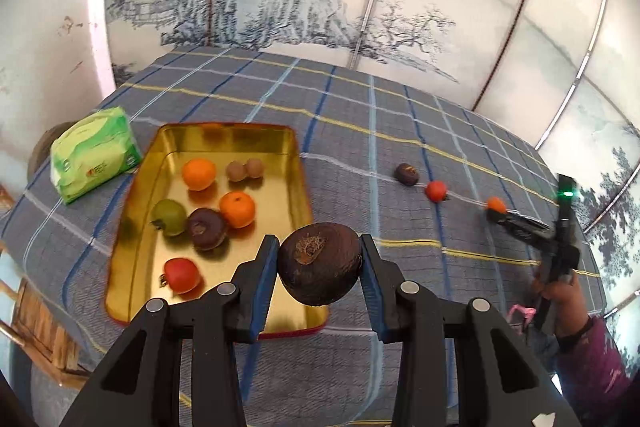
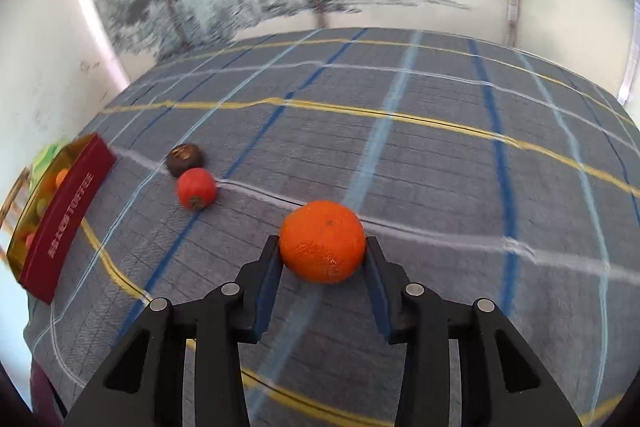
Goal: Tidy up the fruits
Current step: 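Grasp the large orange with the right gripper while the left gripper holds the passion fruit, then carry the passion fruit with the left gripper into the tin and release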
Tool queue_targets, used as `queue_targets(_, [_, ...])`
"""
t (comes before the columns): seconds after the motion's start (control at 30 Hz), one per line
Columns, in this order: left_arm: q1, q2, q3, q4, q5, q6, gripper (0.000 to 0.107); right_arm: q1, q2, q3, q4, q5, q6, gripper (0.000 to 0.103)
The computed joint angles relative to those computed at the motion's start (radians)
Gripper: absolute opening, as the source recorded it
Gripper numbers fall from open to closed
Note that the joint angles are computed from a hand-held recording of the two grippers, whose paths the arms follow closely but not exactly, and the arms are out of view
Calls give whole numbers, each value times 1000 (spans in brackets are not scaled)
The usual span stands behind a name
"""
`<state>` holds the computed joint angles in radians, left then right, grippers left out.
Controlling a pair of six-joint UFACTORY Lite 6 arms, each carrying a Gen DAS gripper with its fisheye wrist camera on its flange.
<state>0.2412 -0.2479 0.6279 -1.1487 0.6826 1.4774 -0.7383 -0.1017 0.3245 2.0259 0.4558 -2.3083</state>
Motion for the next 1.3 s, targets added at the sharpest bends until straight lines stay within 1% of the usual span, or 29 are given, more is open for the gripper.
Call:
queue_targets(0.1, [34,36,3,-20,-13,50,36,-113,-23,-22,-54,48,43,42])
queue_targets(0.17, [51,61,7,-28,-16,72,36,-137,-6,-10,-70,53,68,42])
queue_targets(0.33, [75,122,11,-59,-29,136,36,-127,-13,-8,-58,39,65,42])
queue_targets(0.5, [60,155,16,-93,-49,187,36,-138,-1,2,-90,45,105,42])
queue_targets(0.63, [52,165,19,-102,-58,194,36,-138,10,9,-81,41,95,42])
queue_targets(1.0, [1,267,63,-171,-117,242,36,-128,35,28,-86,28,103,42])
queue_targets(1.3, [-19,323,91,-200,-140,262,36,-128,34,28,-89,26,107,42])
